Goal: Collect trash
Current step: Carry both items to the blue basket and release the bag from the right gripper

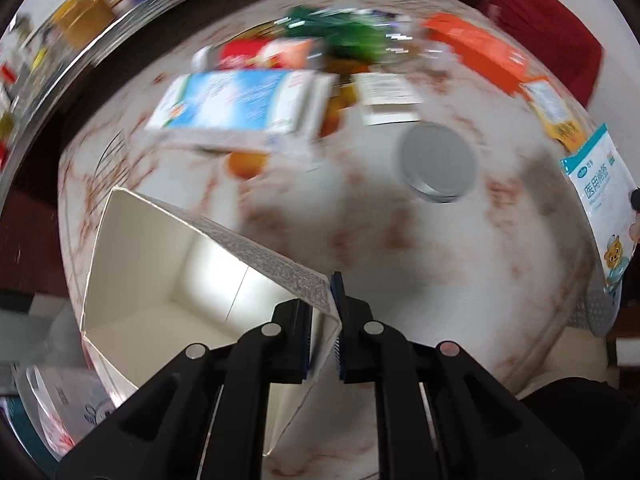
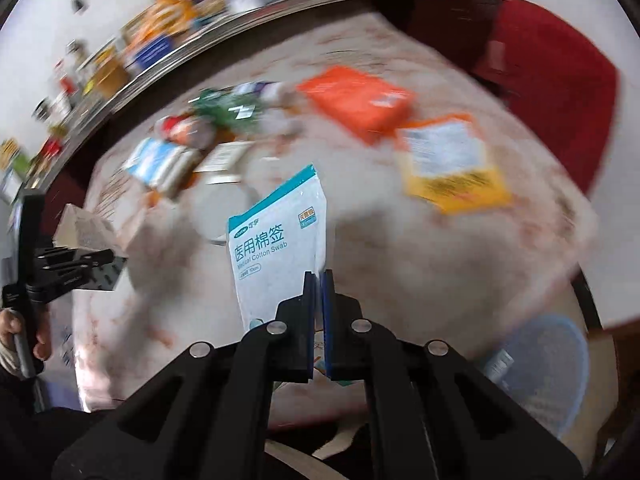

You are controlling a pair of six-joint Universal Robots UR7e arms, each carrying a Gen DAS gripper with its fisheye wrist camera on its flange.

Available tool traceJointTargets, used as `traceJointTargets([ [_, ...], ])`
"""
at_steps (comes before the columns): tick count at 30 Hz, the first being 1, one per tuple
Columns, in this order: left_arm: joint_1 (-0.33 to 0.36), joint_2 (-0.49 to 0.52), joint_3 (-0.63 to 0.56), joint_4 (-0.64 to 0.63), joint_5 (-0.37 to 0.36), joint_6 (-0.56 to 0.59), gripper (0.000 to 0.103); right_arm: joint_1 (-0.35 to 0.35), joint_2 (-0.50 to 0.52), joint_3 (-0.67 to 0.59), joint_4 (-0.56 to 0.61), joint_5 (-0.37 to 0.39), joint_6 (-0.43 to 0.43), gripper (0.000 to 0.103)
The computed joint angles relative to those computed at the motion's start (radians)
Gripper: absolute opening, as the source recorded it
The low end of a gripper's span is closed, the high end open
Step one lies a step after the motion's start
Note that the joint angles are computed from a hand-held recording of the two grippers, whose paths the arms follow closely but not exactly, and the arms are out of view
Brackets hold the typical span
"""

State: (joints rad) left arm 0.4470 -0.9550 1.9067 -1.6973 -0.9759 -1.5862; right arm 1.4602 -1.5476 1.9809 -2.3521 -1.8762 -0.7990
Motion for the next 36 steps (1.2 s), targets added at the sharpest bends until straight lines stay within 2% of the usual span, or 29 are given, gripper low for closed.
traceJointTargets([
  [10, -0.012, 0.279, -0.296, -0.068, 0.025, 0.285, 0.009, -0.243, -0.133, -0.077, 0.0, 0.02, -0.02, 0.005],
  [16, -0.015, 0.454, -0.52, -0.078, 0.023, 0.441, 0.009, -0.351, -0.149, -0.122, -0.027, 0.029, -0.027, 0.005],
  [24, -0.021, 0.638, -0.794, -0.008, 0.016, 0.54, 0.009, -0.419, -0.11, -0.166, -0.093, -0.019, -0.053, 0.005],
  [33, -0.023, 0.748, -0.965, 0.087, -0.002, 0.552, 0.009, -0.472, -0.016, -0.266, -0.057, -0.026, -0.08, 0.005],
  [35, -0.023, 0.768, -0.995, 0.094, -0.007, 0.561, 0.009, -0.479, 0.006, -0.284, -0.053, -0.036, -0.074, 0.016],
  [36, -0.023, 0.782, -1.015, 0.099, -0.007, 0.572, 0.009, -0.483, 0.015, -0.285, -0.078, -0.046, -0.077, 0.039],
])
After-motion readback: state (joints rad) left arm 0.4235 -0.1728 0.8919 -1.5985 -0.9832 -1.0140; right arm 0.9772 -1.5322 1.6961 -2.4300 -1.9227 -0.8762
